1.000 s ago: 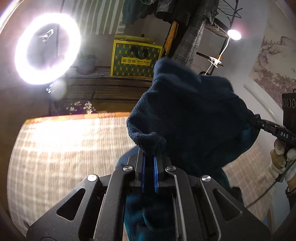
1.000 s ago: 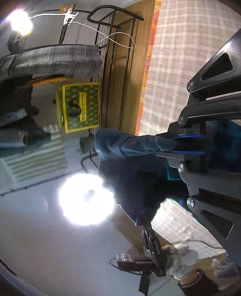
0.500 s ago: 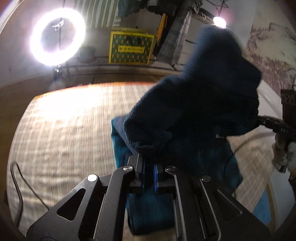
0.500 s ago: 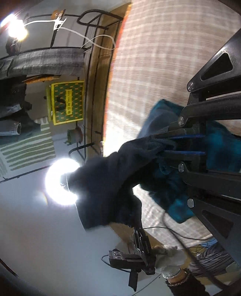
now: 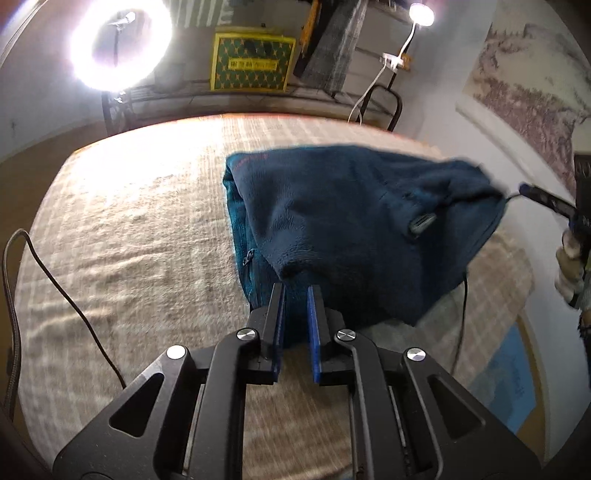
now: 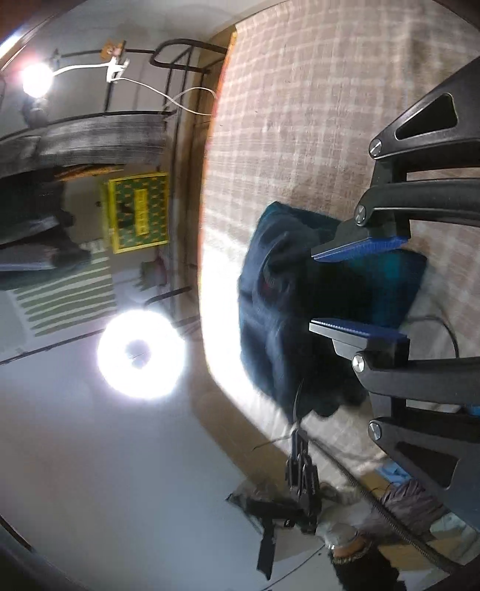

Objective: Fold large clothes

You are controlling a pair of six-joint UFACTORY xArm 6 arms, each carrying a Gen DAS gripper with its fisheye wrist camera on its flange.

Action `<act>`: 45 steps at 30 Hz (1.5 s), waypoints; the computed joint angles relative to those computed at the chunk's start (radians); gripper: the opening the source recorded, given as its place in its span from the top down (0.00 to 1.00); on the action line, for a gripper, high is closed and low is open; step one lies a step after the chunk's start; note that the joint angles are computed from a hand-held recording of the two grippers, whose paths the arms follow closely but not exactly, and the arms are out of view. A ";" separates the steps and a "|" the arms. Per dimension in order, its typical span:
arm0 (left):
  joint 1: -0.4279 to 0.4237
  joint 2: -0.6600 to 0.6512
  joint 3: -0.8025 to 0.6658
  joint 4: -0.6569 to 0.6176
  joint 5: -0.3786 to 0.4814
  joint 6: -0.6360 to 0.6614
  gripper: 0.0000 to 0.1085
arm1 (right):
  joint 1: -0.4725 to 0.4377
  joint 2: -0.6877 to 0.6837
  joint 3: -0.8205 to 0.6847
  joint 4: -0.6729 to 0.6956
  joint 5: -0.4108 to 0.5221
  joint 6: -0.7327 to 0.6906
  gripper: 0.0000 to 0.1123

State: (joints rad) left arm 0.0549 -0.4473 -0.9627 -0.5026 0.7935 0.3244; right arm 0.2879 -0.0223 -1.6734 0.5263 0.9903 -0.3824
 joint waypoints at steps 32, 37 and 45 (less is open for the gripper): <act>0.160 0.205 -0.200 -0.378 0.247 -0.146 0.37 | 0.105 -0.077 0.123 -0.058 -0.066 0.302 0.34; 0.124 0.308 -0.223 -0.440 0.199 -0.146 0.38 | 0.113 0.012 0.138 0.010 -0.128 0.329 0.34; 0.097 0.349 -0.260 -0.437 0.195 -0.114 0.92 | 0.100 0.085 0.119 0.185 -0.067 0.298 0.93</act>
State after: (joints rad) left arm 0.1517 -0.0987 -1.2225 -0.9398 0.9884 0.2102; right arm 0.3881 0.0627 -1.5541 0.7116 0.9237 -0.0844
